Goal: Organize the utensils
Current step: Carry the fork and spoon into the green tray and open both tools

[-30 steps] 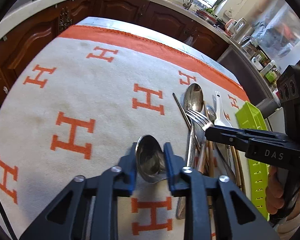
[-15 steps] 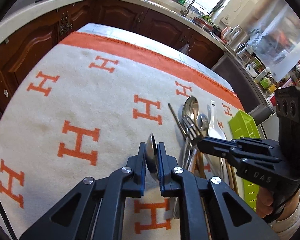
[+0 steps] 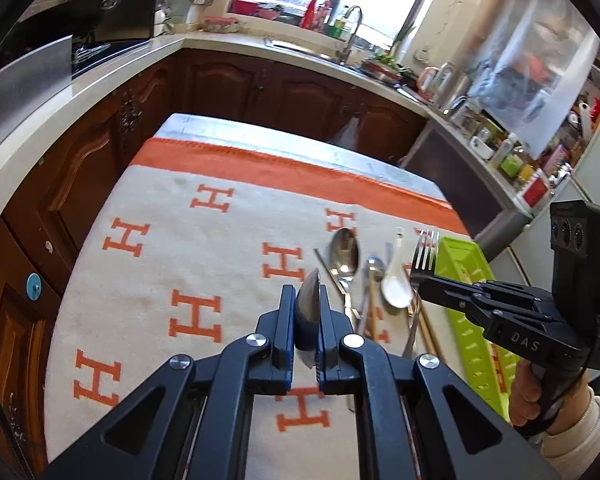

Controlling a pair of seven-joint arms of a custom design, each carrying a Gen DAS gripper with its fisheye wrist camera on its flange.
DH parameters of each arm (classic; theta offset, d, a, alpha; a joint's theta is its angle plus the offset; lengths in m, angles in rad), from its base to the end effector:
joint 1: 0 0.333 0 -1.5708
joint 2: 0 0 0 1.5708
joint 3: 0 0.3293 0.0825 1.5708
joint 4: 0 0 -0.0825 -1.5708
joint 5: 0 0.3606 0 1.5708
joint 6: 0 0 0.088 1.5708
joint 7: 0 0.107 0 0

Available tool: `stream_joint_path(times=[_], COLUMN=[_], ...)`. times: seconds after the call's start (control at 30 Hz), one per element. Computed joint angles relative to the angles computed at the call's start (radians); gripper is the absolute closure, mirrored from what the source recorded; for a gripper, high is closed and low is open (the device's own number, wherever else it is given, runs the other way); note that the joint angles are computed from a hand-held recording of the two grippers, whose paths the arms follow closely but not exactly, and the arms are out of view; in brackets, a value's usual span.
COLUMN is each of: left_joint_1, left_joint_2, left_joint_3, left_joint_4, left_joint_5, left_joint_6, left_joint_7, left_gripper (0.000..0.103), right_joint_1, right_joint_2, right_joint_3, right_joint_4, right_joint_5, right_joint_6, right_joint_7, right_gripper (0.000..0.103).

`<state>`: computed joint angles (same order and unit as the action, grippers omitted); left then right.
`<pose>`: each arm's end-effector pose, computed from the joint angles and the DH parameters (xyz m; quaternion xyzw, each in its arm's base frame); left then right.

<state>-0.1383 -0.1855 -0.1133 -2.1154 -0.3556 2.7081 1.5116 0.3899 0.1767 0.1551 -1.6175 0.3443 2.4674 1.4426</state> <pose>0.5096 -0.1233 0.6055 -0.6706 0.6292 -0.3729 0.1237 0.5557 0.3254 0.6155 -0.7938 0.4892 -0.0455 0.3585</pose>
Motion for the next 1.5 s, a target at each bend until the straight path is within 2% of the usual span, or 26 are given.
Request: stream_joint_path(times=[0.2,0.33,0.47,0.63,0.87,0.97,1.1,1.2,1.27,1.37,1.47,1.5], left_joint_1=[-0.044,-0.079,-0.105,-0.122,-0.171,-0.202,-0.229,-0.228,-0.225,-0.229,-0.225,-0.222], left_joint_2=[-0.034,-0.014,0.060,0.167,0.381,0.468,0.541,0.554,0.539,0.530,0.503,0.494], left_joint_3=[-0.003,-0.015,-0.037,-0.097,-0.167,-0.175,-0.174,-0.175,-0.177,-0.172,-0.169,-0.169], left_joint_4=[0.059,0.133,0.253,0.394,0.642,0.737,0.809,0.808,0.779,0.763,0.724,0.710], left_joint_5=[-0.025,-0.053,-0.100,-0.071,0.050,0.122,0.180,0.184,0.181,0.201,0.211,0.212], left_joint_6=[-0.074,-0.125,-0.212,-0.304,-0.478,-0.546,-0.588,-0.570,-0.536,-0.503,-0.459,-0.444], left_joint_7=[0.095,0.157,0.213,0.231,0.229,0.193,0.150,0.133,0.128,0.108,0.093,0.088], left_gripper=[0.097,0.097,0.097,0.097,0.097,0.097,0.097,0.088,0.072,0.057,0.050,0.044], right_joint_1=[-0.009,-0.017,-0.044,-0.095,-0.126,-0.129,-0.129,-0.133,-0.142,-0.151,-0.155,-0.155], right_joint_2=[-0.133,-0.234,-0.326,-0.413,-0.428,-0.406,-0.366,-0.332,-0.309,-0.275,-0.264,-0.267], right_joint_3=[-0.011,-0.036,-0.058,-0.080,-0.112,-0.121,-0.129,-0.132,-0.129,-0.130,-0.129,-0.129], right_joint_4=[-0.121,-0.207,-0.276,-0.351,-0.402,-0.414,-0.418,-0.410,-0.402,-0.380,-0.377,-0.380], right_joint_5=[0.044,0.033,-0.052,-0.159,-0.185,-0.163,-0.108,-0.067,-0.064,-0.041,-0.006,0.003], right_joint_6=[0.060,0.081,0.071,0.039,-0.035,-0.052,-0.058,-0.063,-0.065,-0.080,-0.081,-0.076], right_joint_7=[-0.006,0.009,0.083,0.180,0.199,0.187,0.173,0.167,0.193,0.218,0.214,0.208], right_gripper=[0.101,0.101,0.101,0.101,0.101,0.101,0.101,0.100,0.100,0.100,0.100,0.100])
